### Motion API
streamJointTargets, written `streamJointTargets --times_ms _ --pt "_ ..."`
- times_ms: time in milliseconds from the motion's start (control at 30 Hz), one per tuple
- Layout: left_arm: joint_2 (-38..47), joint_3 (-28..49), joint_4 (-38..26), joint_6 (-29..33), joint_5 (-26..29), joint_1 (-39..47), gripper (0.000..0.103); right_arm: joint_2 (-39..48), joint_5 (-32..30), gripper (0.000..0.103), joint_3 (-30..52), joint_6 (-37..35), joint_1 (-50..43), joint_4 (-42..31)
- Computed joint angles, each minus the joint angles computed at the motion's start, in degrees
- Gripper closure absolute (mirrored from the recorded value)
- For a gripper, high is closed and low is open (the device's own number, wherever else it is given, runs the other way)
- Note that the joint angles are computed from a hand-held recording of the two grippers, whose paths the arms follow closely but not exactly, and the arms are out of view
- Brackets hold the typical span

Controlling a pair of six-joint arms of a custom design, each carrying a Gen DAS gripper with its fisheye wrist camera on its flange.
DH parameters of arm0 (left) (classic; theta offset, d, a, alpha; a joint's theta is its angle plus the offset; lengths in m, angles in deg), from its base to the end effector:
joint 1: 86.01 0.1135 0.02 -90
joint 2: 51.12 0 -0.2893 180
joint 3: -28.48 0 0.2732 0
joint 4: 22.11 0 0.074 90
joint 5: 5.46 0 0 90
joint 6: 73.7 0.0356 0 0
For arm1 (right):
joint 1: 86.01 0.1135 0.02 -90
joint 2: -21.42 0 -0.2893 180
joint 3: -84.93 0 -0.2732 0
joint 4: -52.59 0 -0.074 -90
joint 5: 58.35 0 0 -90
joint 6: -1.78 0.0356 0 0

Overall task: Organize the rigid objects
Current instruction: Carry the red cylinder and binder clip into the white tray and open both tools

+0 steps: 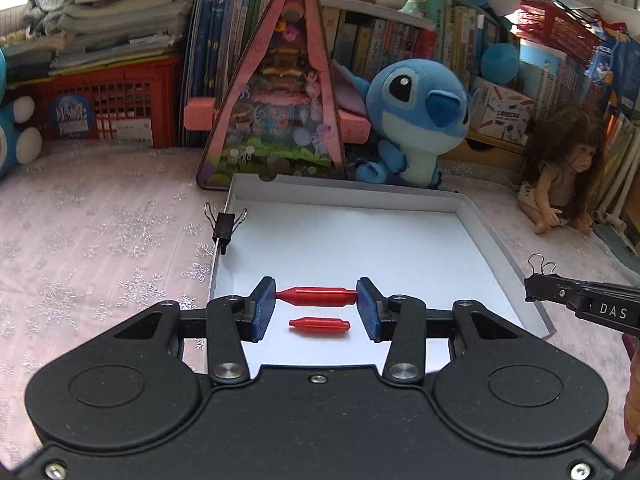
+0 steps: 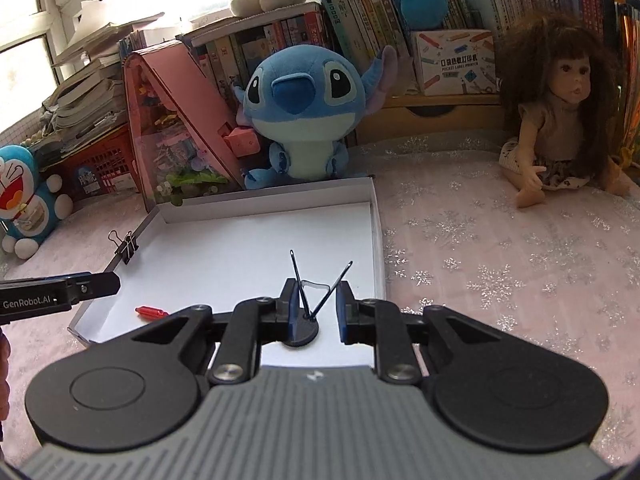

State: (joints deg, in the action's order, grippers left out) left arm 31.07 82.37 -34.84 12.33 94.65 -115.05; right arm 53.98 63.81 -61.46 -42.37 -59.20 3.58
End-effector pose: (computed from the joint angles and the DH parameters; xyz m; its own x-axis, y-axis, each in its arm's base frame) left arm 0.2623 -0.1528 0.1990 -0.6136 0.2628 -0.7446 0.5525 0.8166 -0.1672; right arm 0.1148 0.0368 0.1969 -0.5074 0.4242 -0.7501 0.4312 0.8786 0.2051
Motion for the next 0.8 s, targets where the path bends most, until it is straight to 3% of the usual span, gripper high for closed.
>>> streamJointTargets --times_ms 233,467,800 --pt "7.52 3.81 1.14 -1.33 -3.37 -1.14 0.061 7.34 -9.85 0.080 -0.75 -4.92 -10.84 9.39" --pt "12.27 5.74 2.95 -2.21 -6.02 -3.31 0.061 16.27 -11.91 0.080 -1.02 -6.80 -12.98 18.63" --pt "14.30 5.47 4.96 -1.57 -7.43 -4.61 0.061 20.15 -14.46 0.080 -3.94 -6.25 -14.07 27.89"
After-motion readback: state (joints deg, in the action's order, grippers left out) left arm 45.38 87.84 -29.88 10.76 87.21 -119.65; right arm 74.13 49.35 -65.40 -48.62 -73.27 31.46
